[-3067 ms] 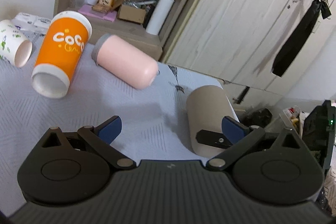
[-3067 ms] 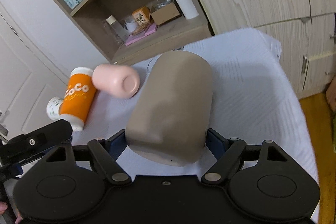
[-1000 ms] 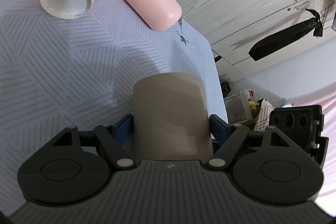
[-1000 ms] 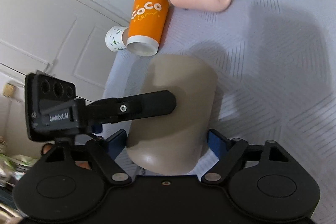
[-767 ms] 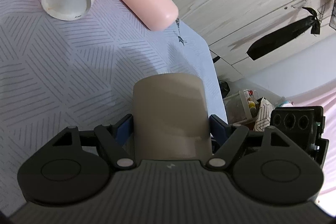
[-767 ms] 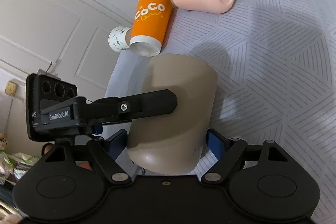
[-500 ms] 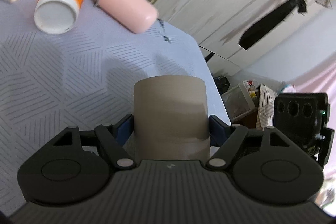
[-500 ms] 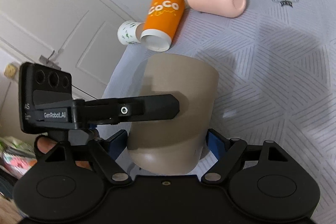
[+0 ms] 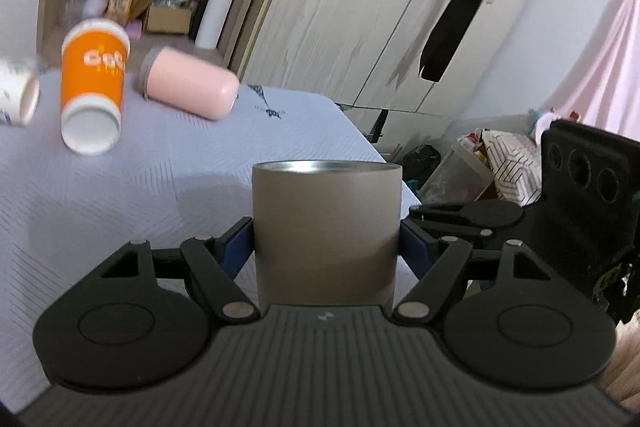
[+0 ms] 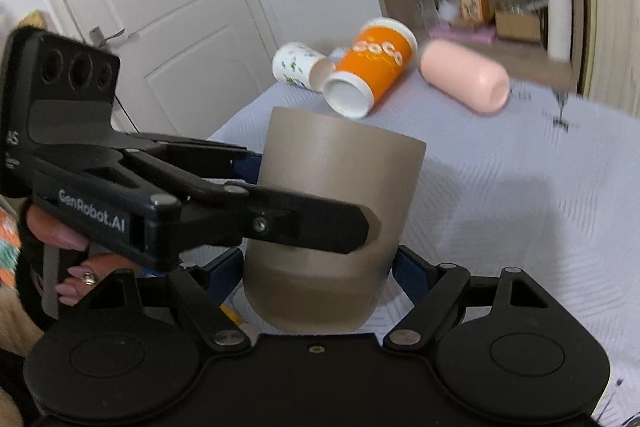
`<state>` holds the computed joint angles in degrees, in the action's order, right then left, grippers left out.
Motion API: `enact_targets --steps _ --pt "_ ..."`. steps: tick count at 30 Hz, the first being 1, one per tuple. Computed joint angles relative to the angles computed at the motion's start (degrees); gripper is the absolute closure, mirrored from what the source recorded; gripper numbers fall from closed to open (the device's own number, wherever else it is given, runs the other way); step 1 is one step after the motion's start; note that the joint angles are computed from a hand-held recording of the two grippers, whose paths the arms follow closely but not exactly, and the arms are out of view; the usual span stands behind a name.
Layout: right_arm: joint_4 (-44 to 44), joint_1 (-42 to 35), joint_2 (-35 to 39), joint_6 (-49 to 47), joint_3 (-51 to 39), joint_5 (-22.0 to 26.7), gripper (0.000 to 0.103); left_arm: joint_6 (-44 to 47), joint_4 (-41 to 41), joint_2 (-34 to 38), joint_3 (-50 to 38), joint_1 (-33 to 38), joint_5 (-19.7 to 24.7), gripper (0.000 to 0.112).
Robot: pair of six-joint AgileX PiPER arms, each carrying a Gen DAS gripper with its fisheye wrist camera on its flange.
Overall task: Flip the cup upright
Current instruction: 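Rotate the taupe cup open end up with both tools holding it, then lower the upright cup onto the table and open both tools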
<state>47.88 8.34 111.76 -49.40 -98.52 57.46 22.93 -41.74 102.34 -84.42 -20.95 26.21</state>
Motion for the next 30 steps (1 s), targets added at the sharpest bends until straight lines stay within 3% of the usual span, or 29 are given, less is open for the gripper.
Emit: enact_targets --steps 6,9,15,17,20,23,27,30 --pt "0.5 2.3 -5.5 -8.4 8.0 -10.7 0.02 -3.1 8.5 -0.8 -1.7 -1.9 -1.3 0.036" --pt "1.3 2.9 -5.7 -11.7 8.7 -14.2 0.02 -1.9 8.7 0.3 -2.9 -1.9 -2.9 0.036" --pt "8.0 5.4 -3.9 -23.4 10.9 -26.7 0.021 0.1 10.8 4.1 -5.1 -2.2 -8.4 0.036" --pt "9.2 5.4 -1.5 -23.2 8.6 -27.3 0.021 -1.3 13.0 5.8 -6.6 -2.2 -9.1 0.036" --pt "8.4 5.0 2.8 -18.7 3.3 -25.8 0.021 2.9 9.3 7.9 -8.0 -1.2 -9.7 0.036" --pt "12.8 5.0 5.6 -23.5 1.5 -27.1 0.021 6.7 6.0 9.8 -9.6 -0.3 -10.0 0.036" --pt "17.5 5.0 8.2 -28.4 0.0 -28.3 0.021 6.9 7.9 12.0 -11.3 -0.5 -12.3 0.037" --pt "15.8 5.3 10.1 -25.2 -2.7 -29.2 0.021 8.1 5.5 13.8 -13.7 0.3 -10.9 0.036"
